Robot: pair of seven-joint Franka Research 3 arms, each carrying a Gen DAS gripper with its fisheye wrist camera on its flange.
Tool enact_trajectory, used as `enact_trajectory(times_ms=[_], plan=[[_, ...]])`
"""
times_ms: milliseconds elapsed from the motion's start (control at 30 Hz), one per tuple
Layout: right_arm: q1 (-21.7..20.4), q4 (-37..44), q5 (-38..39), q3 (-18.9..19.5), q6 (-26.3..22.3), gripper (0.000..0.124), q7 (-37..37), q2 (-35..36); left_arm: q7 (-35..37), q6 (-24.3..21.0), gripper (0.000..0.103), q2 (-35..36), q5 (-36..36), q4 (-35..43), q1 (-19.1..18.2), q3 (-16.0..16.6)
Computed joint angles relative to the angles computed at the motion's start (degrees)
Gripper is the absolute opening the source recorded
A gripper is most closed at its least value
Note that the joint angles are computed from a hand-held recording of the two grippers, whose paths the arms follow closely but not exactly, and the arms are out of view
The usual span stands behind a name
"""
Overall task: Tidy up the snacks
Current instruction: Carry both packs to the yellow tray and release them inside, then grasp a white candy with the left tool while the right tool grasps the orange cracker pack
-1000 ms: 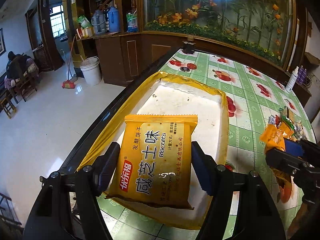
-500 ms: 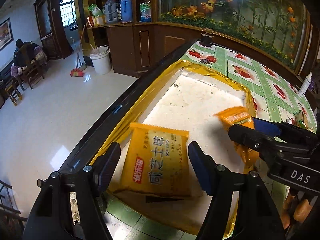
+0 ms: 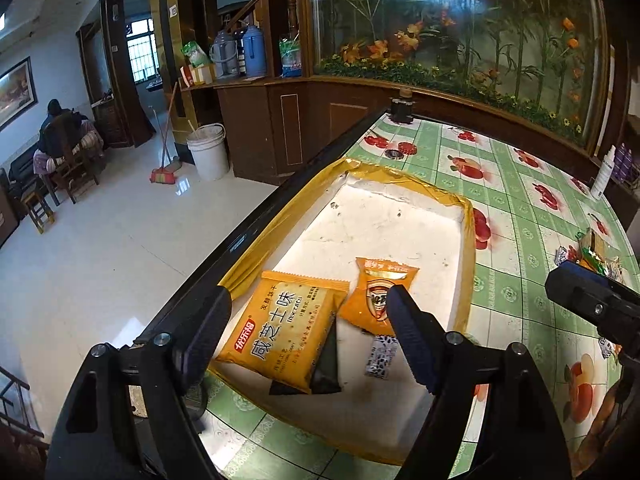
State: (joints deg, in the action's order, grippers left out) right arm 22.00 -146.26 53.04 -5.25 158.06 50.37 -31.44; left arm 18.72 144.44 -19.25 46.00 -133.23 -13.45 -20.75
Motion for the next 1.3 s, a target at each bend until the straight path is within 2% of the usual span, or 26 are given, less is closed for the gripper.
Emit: enact_trajectory(times_ms=[367,500,600,700,833,1000,1133,1300], plan=[[-6.59,-9.23,-5.39,-2.72,-1.02,0.083,4.91,-12.65,-0.62,-3.35,0.082,2.2,2.8,4.36,-3.3,-2.85],[-9.39,-13.03,-7.95,-4.22,-1.81,0.083,5.62,-18.13,-1.49,-1.11,0.082,2.48,3.63,4.78,-4.76,-2.99],[-13.9,-16.23,-10.97,-4.9,-2.99,0.083,7.11,-23.05,-1.36,1.26,0.082,3.38,2.92,5.34,-5.73,-3.01],[-20.23,-18.16,-15.42,-5.45,-5.48,0.084,9.41,-26.13,1.66,2.35,0.082,6.54,0.68,7.71,-7.22,-2.9],[-26.53,-19.01,-20.08,-7.03,-8.7,0.085,10.6,-27.72,5.11,0.72,0.082,11.56,-0.14,11.67,-9.62,-3.36],[-32.15,-19.55,-24.96,-8.38,-11.53,0.086,9.39,-28.36,12.43,2.91,0.082,15.74,-5.96,14.04,-13.23,-2.09],[-33.63,-19.34,-26.61,-9.02,-12.47,0.086,7.31,-27.36,16.75,4.09,0.082,18.12,-10.78,15.61,-15.13,-1.5],[-32.55,-17.96,-27.32,-8.95,-12.12,0.086,3.65,-24.16,21.05,4.78,0.082,21.53,-15.12,18.77,-17.02,-1.36]])
